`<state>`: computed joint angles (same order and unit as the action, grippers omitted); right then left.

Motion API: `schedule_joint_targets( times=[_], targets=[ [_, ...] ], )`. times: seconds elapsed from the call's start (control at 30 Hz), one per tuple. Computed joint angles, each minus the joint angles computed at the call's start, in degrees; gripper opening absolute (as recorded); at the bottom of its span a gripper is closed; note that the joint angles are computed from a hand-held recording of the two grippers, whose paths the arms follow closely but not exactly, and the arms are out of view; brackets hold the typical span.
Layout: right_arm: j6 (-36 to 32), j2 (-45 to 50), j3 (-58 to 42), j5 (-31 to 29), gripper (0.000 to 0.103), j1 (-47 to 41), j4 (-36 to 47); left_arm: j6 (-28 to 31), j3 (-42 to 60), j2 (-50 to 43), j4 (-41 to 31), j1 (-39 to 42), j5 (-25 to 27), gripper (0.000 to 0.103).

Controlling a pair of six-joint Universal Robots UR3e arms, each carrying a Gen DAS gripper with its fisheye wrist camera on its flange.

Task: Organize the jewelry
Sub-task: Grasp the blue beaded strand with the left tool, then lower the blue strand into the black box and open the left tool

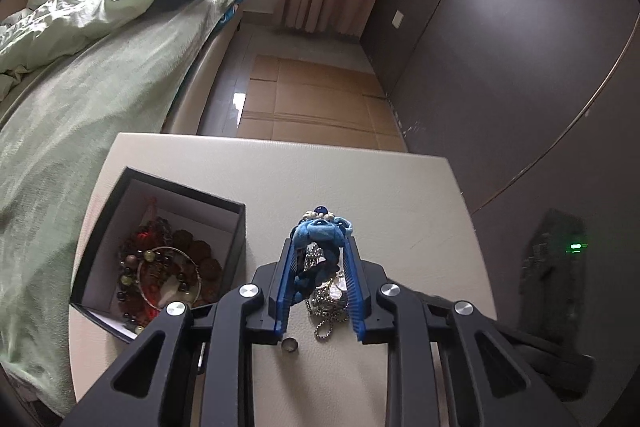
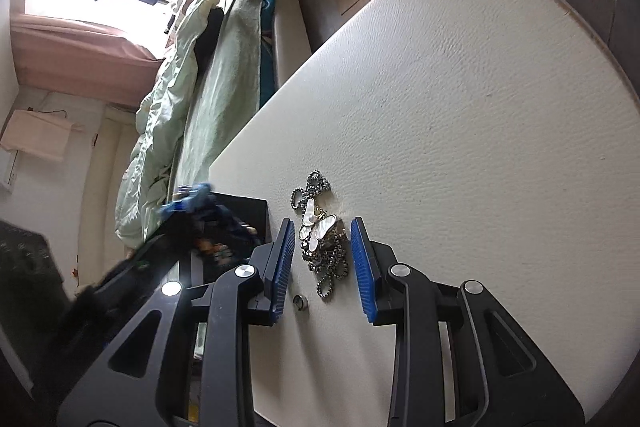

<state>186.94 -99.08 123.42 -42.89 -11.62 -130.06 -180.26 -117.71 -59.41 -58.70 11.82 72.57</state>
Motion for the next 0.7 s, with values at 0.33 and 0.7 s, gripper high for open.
schedule_joint_targets(
  times=[0.33, 0.7],
  targets=[
    [6.7, 4.7, 0.0, -0.6, 0.023, 2.9, -7.5, 5.3, 1.9, 6.2, -8.2, 6.8, -5.9, 0.022],
    [7.0, 3.1, 1.7, 1.3, 0.007, 3.0, -12.2, 8.2, 2.4, 9.3, -12.2, 10.2, -8.3, 0.022]
  ],
)
